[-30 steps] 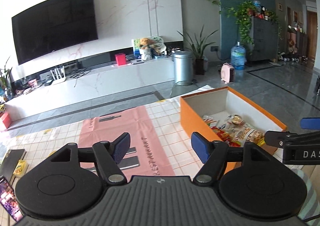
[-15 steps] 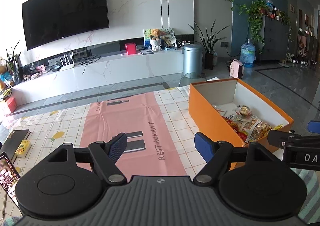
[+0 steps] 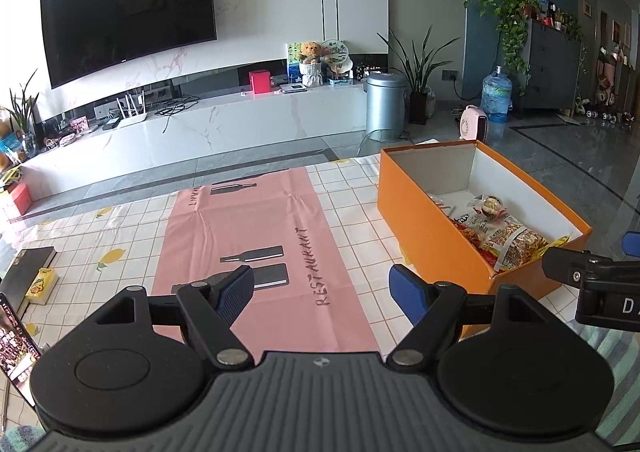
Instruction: Organize snacks
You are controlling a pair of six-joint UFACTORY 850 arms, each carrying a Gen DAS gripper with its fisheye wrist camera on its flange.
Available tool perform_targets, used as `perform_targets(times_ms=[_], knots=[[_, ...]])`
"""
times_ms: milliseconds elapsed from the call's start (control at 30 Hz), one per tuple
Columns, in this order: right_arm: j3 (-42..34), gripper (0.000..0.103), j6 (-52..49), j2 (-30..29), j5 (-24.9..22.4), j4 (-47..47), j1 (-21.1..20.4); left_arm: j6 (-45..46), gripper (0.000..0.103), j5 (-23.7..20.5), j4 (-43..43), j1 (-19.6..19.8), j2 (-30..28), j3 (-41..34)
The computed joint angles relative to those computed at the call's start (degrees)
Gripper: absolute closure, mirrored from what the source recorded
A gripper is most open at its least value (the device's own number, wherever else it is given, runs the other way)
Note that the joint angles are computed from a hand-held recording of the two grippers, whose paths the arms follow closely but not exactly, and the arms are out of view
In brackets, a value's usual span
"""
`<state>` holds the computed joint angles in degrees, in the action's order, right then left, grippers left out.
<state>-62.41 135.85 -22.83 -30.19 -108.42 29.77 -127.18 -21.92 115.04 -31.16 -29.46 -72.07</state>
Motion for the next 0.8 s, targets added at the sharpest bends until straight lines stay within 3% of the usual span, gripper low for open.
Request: perform_targets(times_ms=[800], knots=[[0.1,0.006,-0.3,0.2,-0.3,-0.1,0.5,0.9,0.013,-0.1,-0.8,0.1,0.7,0.4]])
